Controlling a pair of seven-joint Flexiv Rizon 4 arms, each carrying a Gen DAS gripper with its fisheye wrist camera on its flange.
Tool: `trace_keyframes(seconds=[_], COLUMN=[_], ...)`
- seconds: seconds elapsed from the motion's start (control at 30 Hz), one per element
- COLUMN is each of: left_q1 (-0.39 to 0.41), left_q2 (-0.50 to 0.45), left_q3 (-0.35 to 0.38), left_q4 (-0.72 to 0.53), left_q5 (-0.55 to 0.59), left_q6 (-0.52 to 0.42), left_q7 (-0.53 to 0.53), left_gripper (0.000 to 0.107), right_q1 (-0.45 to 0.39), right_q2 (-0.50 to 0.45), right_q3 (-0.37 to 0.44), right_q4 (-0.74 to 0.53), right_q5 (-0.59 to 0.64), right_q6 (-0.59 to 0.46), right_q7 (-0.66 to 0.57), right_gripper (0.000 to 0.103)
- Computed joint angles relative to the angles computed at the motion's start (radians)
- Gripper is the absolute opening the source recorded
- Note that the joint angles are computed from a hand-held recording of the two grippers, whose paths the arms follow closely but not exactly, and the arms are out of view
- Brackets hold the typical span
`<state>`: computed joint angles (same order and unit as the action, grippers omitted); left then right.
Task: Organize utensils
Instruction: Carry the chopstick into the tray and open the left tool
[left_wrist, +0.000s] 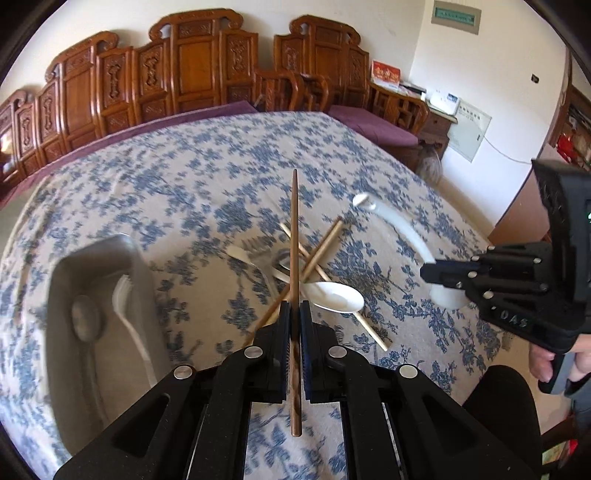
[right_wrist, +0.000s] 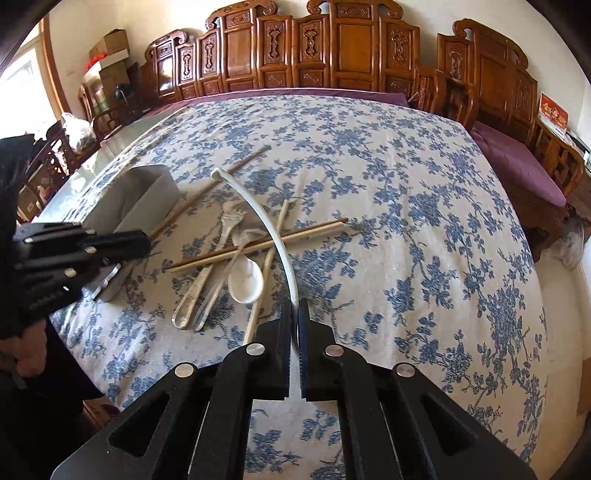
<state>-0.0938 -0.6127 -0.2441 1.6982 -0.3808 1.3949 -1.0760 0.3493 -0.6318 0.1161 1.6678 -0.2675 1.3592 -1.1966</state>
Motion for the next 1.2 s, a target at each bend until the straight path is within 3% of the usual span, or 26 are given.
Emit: trace_keyframes(seconds=[0.43, 0.7, 1.03, 1.2], left_q1=[0.087, 0.158, 0.161, 0.096], left_q2=[0.113, 0.129, 0.097, 0.070], left_q3=[-0.024, -0.041, 0.023, 0.127], left_q4=[0.121, 0.178, 0.173, 0.132], left_q5=[-0.039, -0.083, -0.073, -0.016], left_q6=[0.082, 0.119, 0.086, 0.014], left_q7=[0.016, 0.013, -0.048, -0.128], left_gripper=[0.004, 0.004, 0.004, 0.004], right_q1=[0.059, 0.094, 0.138, 0.152], right_q2=[0.020, 0.006, -0.056, -0.080], right_q3=[0.005, 0.019, 0.045, 0.053], right_q4=[-0.029, -0.078, -0.193, -0.239], right_q5=[-0.015, -0.020, -0.010, 0.003], right_q6=[0.013, 0.002, -0.055, -0.076], right_q7=[0.033, 0.049, 0.048, 0.046], right_gripper=[0.004, 0.004, 0.004, 0.004])
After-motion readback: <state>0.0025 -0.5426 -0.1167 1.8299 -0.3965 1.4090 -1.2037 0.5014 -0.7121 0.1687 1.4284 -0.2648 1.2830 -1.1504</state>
